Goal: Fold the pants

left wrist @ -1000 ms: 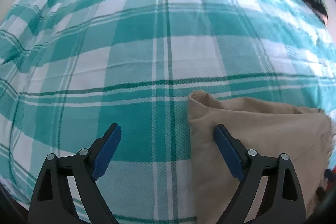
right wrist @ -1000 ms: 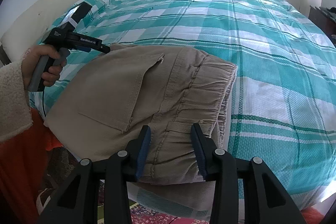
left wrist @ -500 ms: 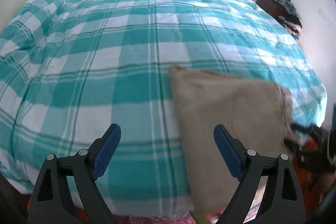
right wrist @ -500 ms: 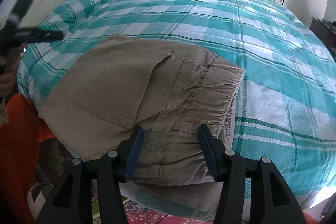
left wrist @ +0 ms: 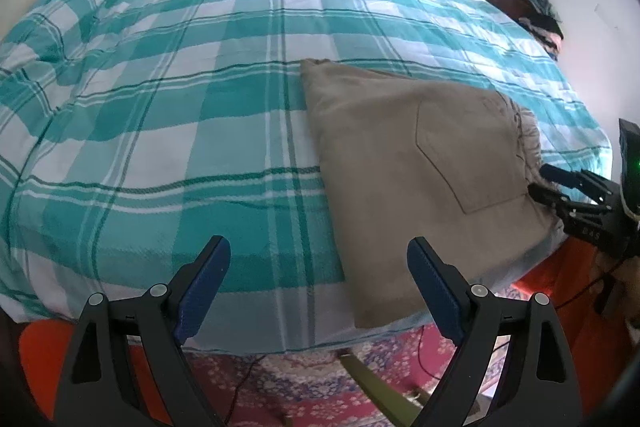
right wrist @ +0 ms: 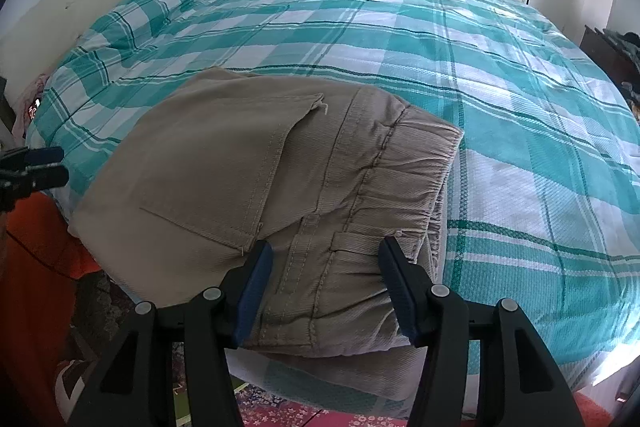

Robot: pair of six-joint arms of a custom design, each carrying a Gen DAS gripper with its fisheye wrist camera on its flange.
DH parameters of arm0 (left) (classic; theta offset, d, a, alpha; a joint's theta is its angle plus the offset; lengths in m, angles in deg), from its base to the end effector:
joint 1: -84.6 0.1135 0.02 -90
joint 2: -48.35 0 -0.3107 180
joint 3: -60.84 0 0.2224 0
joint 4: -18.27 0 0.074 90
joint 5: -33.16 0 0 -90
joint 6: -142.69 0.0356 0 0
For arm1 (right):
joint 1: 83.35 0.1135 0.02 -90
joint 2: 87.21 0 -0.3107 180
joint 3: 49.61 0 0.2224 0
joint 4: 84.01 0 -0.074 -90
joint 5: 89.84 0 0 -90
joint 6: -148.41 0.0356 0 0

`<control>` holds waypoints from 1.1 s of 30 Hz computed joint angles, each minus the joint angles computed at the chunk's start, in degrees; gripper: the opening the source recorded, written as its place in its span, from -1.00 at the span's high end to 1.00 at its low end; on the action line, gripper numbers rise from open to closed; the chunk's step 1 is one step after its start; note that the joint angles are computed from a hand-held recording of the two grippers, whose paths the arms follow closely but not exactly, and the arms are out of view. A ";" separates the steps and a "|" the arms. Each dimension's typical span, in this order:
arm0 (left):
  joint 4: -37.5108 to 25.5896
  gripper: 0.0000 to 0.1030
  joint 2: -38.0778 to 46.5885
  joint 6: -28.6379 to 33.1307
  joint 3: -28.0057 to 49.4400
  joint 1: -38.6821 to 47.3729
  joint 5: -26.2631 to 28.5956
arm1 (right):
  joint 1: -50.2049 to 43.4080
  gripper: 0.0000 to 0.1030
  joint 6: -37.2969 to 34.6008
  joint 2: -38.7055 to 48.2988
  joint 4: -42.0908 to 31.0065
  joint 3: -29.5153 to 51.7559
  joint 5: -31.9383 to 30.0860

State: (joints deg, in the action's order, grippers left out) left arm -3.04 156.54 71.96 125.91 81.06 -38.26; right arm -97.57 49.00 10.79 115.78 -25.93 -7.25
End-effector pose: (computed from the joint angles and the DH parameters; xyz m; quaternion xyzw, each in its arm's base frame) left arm 0.3245 -0.0314 0.1595 0.2253 0.9363 -0.1261 0.2379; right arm 0.1822 -0.0414 0.1180 0.0202 0.9505 -0.0020 0.3101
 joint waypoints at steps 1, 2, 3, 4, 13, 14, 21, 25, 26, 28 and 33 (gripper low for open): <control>0.16 -0.77 0.03 -0.11 -0.15 0.03 -0.11 | 0.09 -0.10 0.10 0.06 0.28 -0.12 0.14; 0.26 -0.77 0.12 -0.19 -0.19 0.09 -0.25 | 0.16 -0.10 0.17 0.12 0.56 -0.23 0.27; 0.43 -0.77 0.17 -0.29 -0.33 0.14 -0.39 | 0.16 -0.10 0.19 0.12 0.71 -0.29 0.31; 0.46 -0.77 0.22 -0.51 -0.31 0.21 -0.55 | 0.11 -0.10 0.13 0.10 0.74 -0.29 0.28; -1.20 -0.77 1.45 -1.30 1.97 1.20 -0.75 | -2.77 -0.19 -0.89 -2.56 -1.62 -0.24 -3.97; -2.01 -0.77 1.97 -1.53 2.92 1.96 -0.18 | -4.48 -0.20 -0.99 -4.38 -5.58 1.03 -6.41; -9.60 -0.77 7.88 -3.19 10.98 6.71 5.86 | -29.77 -0.20 -5.33 -13.79 -31.98 11.14 -29.40; -15.16 -0.77 11.83 -3.47 15.77 6.83 11.28 | -44.42 -0.21 -10.61 -5.81 -42.76 18.53 -38.13; -16.63 -0.77 12.70 -3.39 16.92 6.40 12.09 | -46.14 -0.21 -12.13 -2.07 -46.10 20.87 -40.03; -19.12 -0.77 14.48 -2.58 18.95 5.10 13.44 | -46.64 -0.21 -15.58 4.39 -52.07 24.49 -43.95; -21.43 -0.77 18.02 -1.64 22.58 -0.42 11.08 | -35.35 -0.21 -12.88 12.29 -48.92 27.29 -38.10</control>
State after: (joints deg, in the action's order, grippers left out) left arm -24.47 174.56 70.32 148.49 80.63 -27.19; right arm -132.92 36.13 23.08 66.86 1.36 -45.35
